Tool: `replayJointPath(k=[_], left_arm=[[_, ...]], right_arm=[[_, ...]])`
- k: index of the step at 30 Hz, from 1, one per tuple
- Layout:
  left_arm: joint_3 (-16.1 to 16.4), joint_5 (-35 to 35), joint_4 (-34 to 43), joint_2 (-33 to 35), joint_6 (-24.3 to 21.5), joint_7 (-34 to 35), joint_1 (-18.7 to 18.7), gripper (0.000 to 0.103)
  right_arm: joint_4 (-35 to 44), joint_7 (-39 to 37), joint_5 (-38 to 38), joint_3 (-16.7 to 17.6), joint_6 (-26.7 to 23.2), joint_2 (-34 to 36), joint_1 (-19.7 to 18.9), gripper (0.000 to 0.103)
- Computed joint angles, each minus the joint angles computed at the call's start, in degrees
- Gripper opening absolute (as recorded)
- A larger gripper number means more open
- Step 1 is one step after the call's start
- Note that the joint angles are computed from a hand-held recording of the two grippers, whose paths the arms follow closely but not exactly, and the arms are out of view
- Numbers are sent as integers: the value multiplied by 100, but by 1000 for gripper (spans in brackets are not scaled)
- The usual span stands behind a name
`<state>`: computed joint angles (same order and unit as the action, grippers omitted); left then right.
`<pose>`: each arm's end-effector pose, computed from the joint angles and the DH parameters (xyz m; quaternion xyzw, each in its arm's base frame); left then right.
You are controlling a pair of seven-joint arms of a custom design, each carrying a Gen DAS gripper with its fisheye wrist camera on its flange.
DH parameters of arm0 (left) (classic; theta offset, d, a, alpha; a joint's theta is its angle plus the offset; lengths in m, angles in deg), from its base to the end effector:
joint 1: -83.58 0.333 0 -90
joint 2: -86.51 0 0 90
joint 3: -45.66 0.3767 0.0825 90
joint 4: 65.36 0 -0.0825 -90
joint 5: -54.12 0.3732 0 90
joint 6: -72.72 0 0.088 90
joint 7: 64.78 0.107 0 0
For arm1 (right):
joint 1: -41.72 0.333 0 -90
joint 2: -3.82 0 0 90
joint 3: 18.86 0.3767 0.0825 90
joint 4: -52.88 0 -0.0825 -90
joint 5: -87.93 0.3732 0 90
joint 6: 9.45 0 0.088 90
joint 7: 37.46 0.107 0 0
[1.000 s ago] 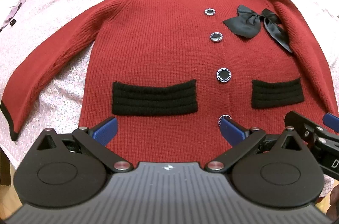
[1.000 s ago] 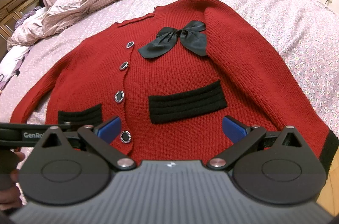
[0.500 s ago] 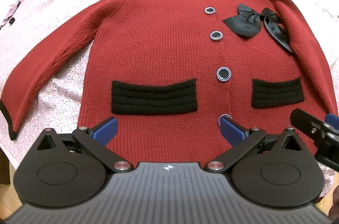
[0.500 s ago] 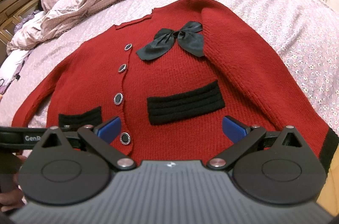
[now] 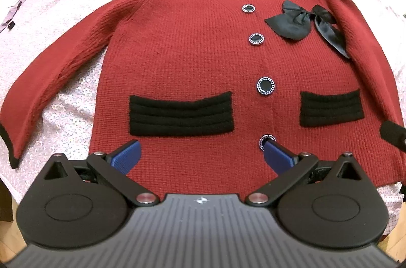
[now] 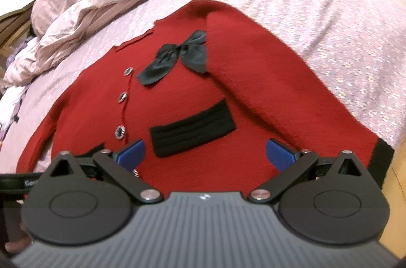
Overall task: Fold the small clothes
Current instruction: 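Grasp the cardigan sleeve cuff with the right gripper and lift it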
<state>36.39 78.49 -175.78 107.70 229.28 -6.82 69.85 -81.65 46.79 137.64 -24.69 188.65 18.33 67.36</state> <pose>0.6145 -0.2653 0.4096 -0.6253 0.7430 -0.1783 0.1584 0.5376 0.1019 0.3775 -0.4798 0.7888 -0.2058 0.3245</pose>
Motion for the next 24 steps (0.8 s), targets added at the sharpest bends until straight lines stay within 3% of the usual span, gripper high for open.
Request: replayJointPath(k=[7, 11, 17, 24], left_arm=[[7, 22, 8, 9, -19, 9, -15, 103], [-15, 1, 25, 25, -37, 66, -5, 103], [-27, -35, 67, 59, -68, 134, -13, 103], [-21, -4, 187, 146, -162, 163, -69, 103]], right_arm=[[-183, 180, -5, 26, 77, -101, -265, 103], [-411, 834, -788, 518, 133, -207, -1058, 103], [-330, 229, -567, -21, 123, -127, -723, 103], [-348, 713, -1491, 414, 129, 27, -1592, 103]])
